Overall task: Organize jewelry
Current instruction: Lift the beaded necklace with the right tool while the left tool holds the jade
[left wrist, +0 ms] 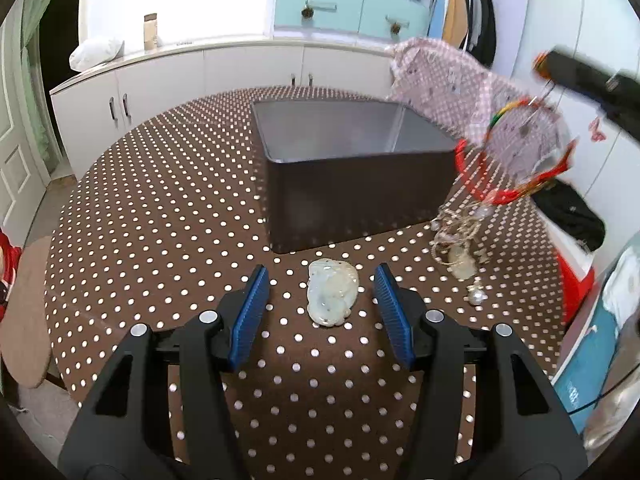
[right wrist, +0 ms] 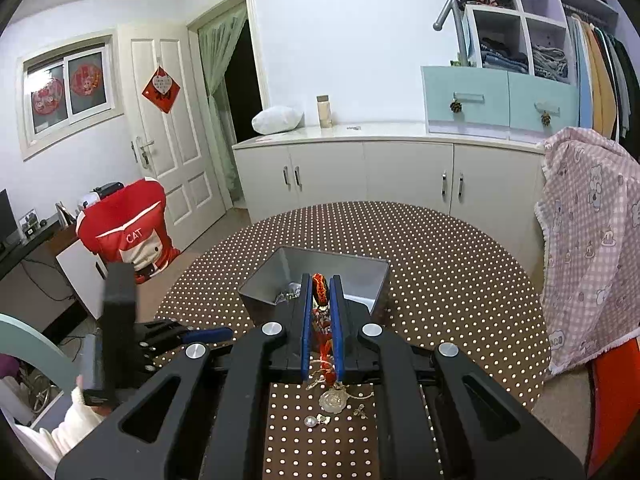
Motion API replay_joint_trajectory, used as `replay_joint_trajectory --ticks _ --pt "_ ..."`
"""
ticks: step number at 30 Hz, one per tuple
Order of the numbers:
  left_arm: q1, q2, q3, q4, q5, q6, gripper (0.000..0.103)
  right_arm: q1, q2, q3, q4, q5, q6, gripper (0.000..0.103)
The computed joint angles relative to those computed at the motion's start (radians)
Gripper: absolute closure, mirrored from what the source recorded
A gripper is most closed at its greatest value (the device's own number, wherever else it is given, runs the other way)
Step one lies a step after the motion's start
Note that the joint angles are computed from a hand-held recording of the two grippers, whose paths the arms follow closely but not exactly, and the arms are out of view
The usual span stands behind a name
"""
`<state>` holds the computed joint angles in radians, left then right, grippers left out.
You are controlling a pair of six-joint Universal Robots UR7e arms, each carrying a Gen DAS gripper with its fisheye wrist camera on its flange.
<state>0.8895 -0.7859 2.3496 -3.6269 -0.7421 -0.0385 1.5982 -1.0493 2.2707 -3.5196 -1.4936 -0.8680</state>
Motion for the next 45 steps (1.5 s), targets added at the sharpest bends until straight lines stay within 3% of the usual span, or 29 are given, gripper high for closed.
replay_joint_trajectory --ticks 2,4,17,21,29,32,33,34,35,37,39,40,42,43,45 --pt "0.004 -0.006 -0.022 0.094 0.025 -0.040 0.053 0.002 -0.003 0.002 -0.009 0.002 -0.006 0.096" --pt "-0.006 0.003 -0.028 0.107 0.060 -0.032 0.072 0.003 -0.007 0.002 -0.012 0.006 -0.007 0.096" --pt "-0.051 -0.024 -0.002 0.044 0.103 -0.002 0.074 0.005 0.000 -0.009 -0.034 0.007 -0.003 0.096" --pt "-0.061 -0.052 -0.014 0.066 0.100 -0.003 0.091 0.014 0.005 -0.026 -0.026 0.004 0.003 0.096" --pt "-0.072 -0.048 -0.027 0.001 0.119 0.062 0.091 0.026 0.018 -0.049 -0.015 0.005 0.000 0.096" --pt "-0.055 -0.065 -0.002 0.032 0.096 0.021 0.090 0.017 0.017 -0.044 -0.011 0.011 -0.006 0.096" --pt "-0.043 -0.073 0.004 0.056 0.080 0.003 0.081 0.015 0.017 -0.044 -0.007 0.011 -0.006 0.096" --pt "-0.034 -0.074 0.007 0.073 0.074 -0.009 0.050 0.012 0.017 -0.044 -0.002 0.012 -0.007 0.096" --pt "-0.030 -0.067 0.009 0.066 0.075 -0.010 0.035 0.009 0.016 -0.046 0.005 0.012 -0.007 0.096" --pt "-0.024 -0.042 0.020 0.014 0.079 0.004 0.032 0.006 0.019 -0.047 0.009 0.008 -0.004 0.096" --pt "-0.008 -0.044 0.014 0.068 0.060 -0.020 0.032 0.004 0.023 -0.051 0.015 0.002 0.001 0.096" --pt "-0.004 -0.037 0.006 0.087 0.062 -0.022 0.034 0.004 0.025 -0.052 0.018 0.000 0.004 0.096" --pt "-0.010 0.004 -0.011 0.090 0.110 0.010 0.049 0.002 0.028 -0.054 0.024 -0.004 0.008 0.096" --pt "-0.011 0.005 -0.011 0.090 0.098 0.029 0.070 0.000 0.028 -0.054 0.026 -0.006 0.009 0.096" --pt "-0.023 0.008 -0.020 0.123 0.115 0.023 0.074 -0.001 0.027 -0.052 0.026 -0.008 0.012 0.096"
